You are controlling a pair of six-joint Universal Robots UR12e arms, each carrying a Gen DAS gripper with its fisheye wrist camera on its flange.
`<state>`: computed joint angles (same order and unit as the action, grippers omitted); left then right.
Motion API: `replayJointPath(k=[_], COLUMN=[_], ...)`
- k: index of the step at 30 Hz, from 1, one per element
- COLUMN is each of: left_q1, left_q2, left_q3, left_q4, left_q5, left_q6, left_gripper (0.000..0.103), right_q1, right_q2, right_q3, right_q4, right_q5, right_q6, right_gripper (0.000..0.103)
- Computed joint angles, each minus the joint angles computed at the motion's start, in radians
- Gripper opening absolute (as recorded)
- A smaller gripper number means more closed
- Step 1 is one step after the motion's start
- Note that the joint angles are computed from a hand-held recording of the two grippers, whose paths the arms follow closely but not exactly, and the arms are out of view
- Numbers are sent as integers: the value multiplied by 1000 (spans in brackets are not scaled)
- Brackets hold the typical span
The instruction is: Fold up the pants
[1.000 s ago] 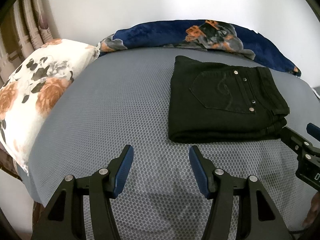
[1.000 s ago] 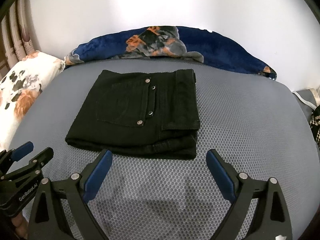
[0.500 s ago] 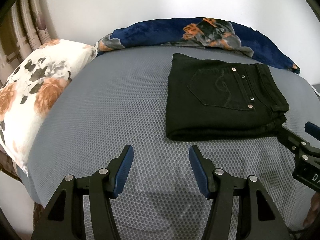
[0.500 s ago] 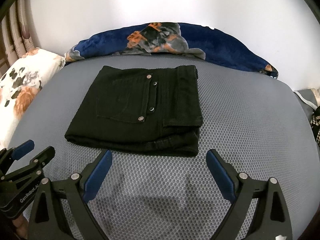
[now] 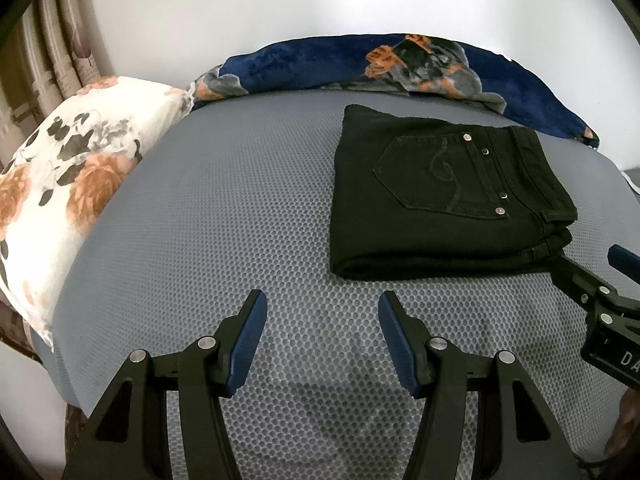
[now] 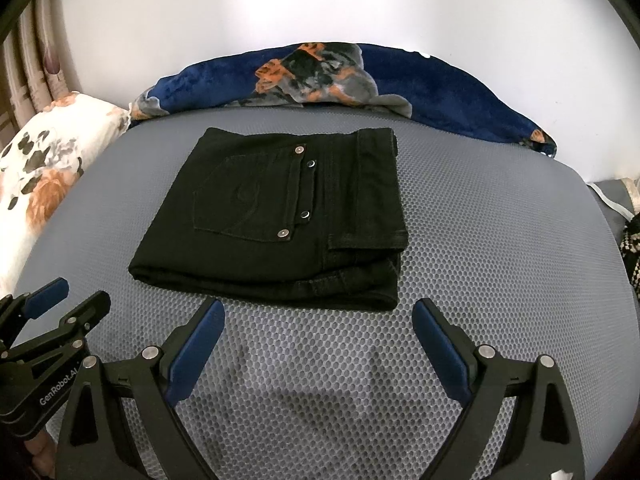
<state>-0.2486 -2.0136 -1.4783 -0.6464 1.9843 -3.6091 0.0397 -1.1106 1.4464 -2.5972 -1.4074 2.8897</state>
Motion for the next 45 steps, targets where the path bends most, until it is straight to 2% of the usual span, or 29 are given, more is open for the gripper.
replayJointPath(k=[32, 45], left_q1=[8, 11], left_q2=[-3, -6], left_q3=[-1, -3], left_q4=[-19, 0], left_q5=[-28, -29], left_q6=[-10, -2], left_gripper=[59, 59], right_q1=[12, 12], right_q2=[9, 12], right_q3=[-11, -14], right_q4=[27, 31], right_q5=[-22, -25], right_q6=[-20, -13], right_gripper=[93, 93])
